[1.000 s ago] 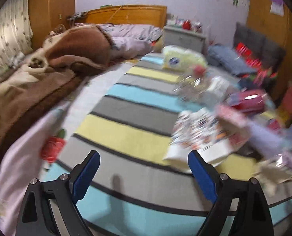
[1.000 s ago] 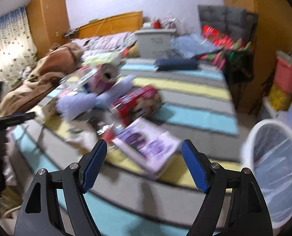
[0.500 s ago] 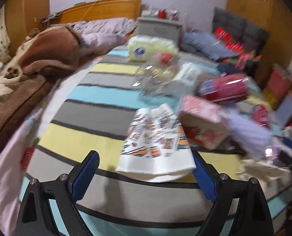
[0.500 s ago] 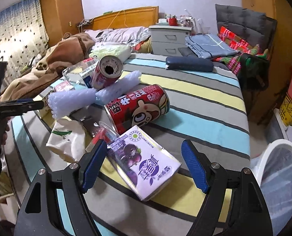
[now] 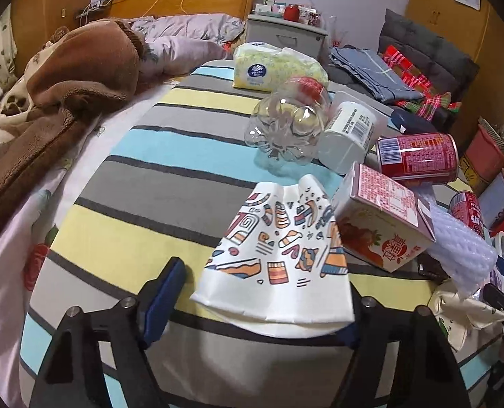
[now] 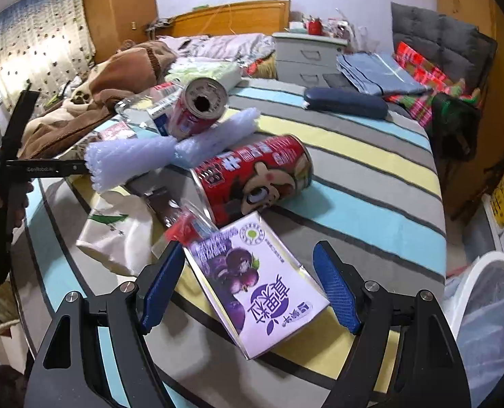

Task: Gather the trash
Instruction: 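Close the left tool on the paper cup while the right tool grips the purple carton, then carry the purple carton with the right tool over the white bin and release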

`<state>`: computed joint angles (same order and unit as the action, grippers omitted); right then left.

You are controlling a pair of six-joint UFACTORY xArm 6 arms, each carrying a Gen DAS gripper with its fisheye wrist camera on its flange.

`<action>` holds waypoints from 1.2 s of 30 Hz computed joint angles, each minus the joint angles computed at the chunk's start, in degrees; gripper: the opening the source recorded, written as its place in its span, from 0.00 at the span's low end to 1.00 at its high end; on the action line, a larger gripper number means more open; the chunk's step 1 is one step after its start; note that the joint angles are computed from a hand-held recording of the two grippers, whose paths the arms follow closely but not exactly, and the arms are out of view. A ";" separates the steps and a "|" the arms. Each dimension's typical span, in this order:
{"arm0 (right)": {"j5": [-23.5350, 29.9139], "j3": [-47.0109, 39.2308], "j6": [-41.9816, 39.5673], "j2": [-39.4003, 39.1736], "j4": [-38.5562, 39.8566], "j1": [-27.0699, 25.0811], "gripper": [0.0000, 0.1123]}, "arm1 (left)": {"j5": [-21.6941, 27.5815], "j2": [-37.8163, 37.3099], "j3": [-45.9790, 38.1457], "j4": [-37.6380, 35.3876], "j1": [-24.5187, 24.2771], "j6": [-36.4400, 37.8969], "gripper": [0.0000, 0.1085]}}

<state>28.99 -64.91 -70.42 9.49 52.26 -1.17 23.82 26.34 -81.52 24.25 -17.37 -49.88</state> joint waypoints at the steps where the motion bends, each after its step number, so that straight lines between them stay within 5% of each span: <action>1: -0.08 0.09 0.33 -0.02 -0.12 -0.05 0.71 | 0.31 0.25 -0.48 0.23 -0.02 0.02 0.63; 11: -1.77 1.18 1.16 -0.73 1.09 0.09 0.54 | -0.54 0.82 -1.28 0.68 -0.01 -0.79 0.58; 21: -4.62 3.43 -1.01 -3.01 5.88 0.80 0.53 | -1.14 -3.01 2.39 9.63 -1.42 -8.80 0.49; 24: -5.06 3.77 -0.67 -3.44 7.33 0.76 0.53 | -2.78 -3.53 3.39 6.90 -1.57 -6.67 0.49; 36: -6.51 6.39 -0.50 -6.00 12.01 0.83 0.53 | -0.19 -8.44 6.18 22.97 -4.47 -19.40 0.49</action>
